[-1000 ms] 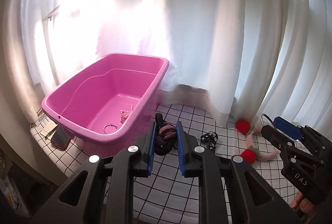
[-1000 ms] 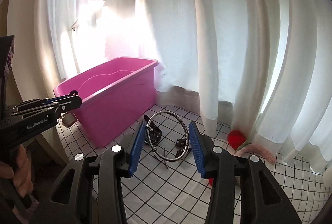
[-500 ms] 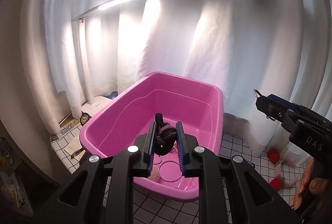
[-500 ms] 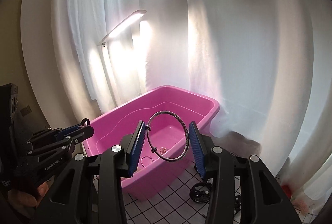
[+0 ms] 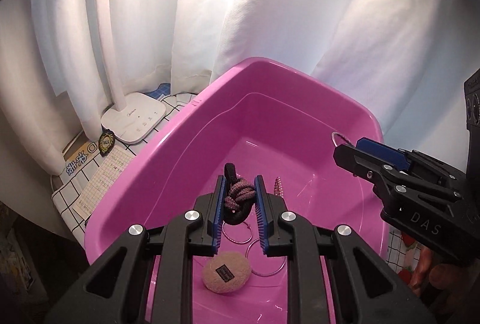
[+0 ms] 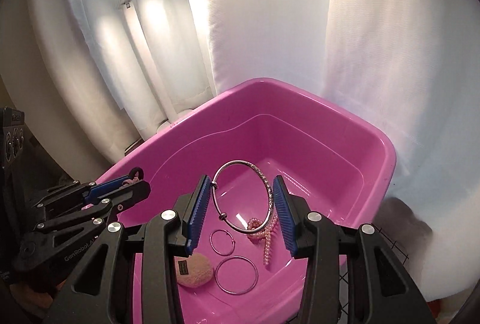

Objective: Organize jewelry
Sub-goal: 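Open the left tool to drop the hair tie while the right tool drops the bangle, then move both tools back over the table toward the headband and hair clip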

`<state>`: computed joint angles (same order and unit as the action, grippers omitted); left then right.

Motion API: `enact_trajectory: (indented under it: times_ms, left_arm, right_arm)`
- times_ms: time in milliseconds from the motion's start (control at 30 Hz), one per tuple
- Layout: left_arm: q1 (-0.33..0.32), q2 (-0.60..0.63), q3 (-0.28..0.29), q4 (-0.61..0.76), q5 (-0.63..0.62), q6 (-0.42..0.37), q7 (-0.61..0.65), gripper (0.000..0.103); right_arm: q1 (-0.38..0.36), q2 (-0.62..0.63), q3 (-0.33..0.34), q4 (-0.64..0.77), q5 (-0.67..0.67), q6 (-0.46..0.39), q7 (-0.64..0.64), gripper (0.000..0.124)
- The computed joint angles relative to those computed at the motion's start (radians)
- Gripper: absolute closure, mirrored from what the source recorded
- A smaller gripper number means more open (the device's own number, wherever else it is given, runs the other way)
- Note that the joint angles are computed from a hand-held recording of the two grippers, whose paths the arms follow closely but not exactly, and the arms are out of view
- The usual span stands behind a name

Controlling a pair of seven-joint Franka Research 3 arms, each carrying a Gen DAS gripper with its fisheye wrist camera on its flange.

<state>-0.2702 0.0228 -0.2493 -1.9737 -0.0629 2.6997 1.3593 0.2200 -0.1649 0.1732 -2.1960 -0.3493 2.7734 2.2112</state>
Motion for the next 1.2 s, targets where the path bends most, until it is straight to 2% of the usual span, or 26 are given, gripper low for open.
enact_trajectory:
  times_ms: [133,267,500,633,767,867,900,967,1000,1200]
  left_arm:
    - [0.008,0.074,-0.003,0.095,-0.024,-0.151,0.015,0.084]
    - [0.022,0.129,-0.013,0.165,-0.065,-0.268,0.031,0.083]
    - [0.027,0.187,-0.018,0.240,-0.058,-0.390,0.004,0.077]
    - [0.024,0.191,-0.019,0.249,-0.038,-0.402,-0.002,0.076]
    - [0.020,0.194,-0.018,0.258,-0.019,-0.417,-0.012,0.070]
    - [0.017,0.186,-0.015,0.252,-0.002,-0.409,-0.027,0.053]
    - [0.017,0.188,-0.012,0.253,0.009,-0.403,-0.032,0.042]
    - [0.018,0.175,-0.012,0.238,0.016,-0.381,-0.039,0.031]
    - [0.016,0.172,-0.011,0.234,0.026,-0.374,-0.043,0.031]
    - [0.016,0.162,-0.013,0.226,0.026,-0.396,-0.049,0.029]
  right_arm:
    - [0.040,0.086,-0.043,0.096,0.155,-0.130,-0.140,0.082]
    - [0.059,0.142,-0.069,0.166,0.245,-0.231,-0.213,0.082]
    - [0.071,0.199,-0.096,0.233,0.311,-0.326,-0.257,0.082]
    - [0.077,0.215,-0.102,0.245,0.320,-0.338,-0.264,0.082]
    - [0.078,0.259,-0.112,0.293,0.330,-0.341,-0.270,0.081]
    - [0.079,0.257,-0.116,0.286,0.349,-0.322,-0.266,0.081]
    - [0.079,0.256,-0.116,0.284,0.351,-0.318,-0.267,0.076]
    - [0.080,0.252,-0.117,0.281,0.350,-0.312,-0.273,0.067]
    - [0.082,0.253,-0.117,0.283,0.340,-0.312,-0.266,0.064]
    - [0.086,0.249,-0.116,0.286,0.325,-0.321,-0.246,0.064]
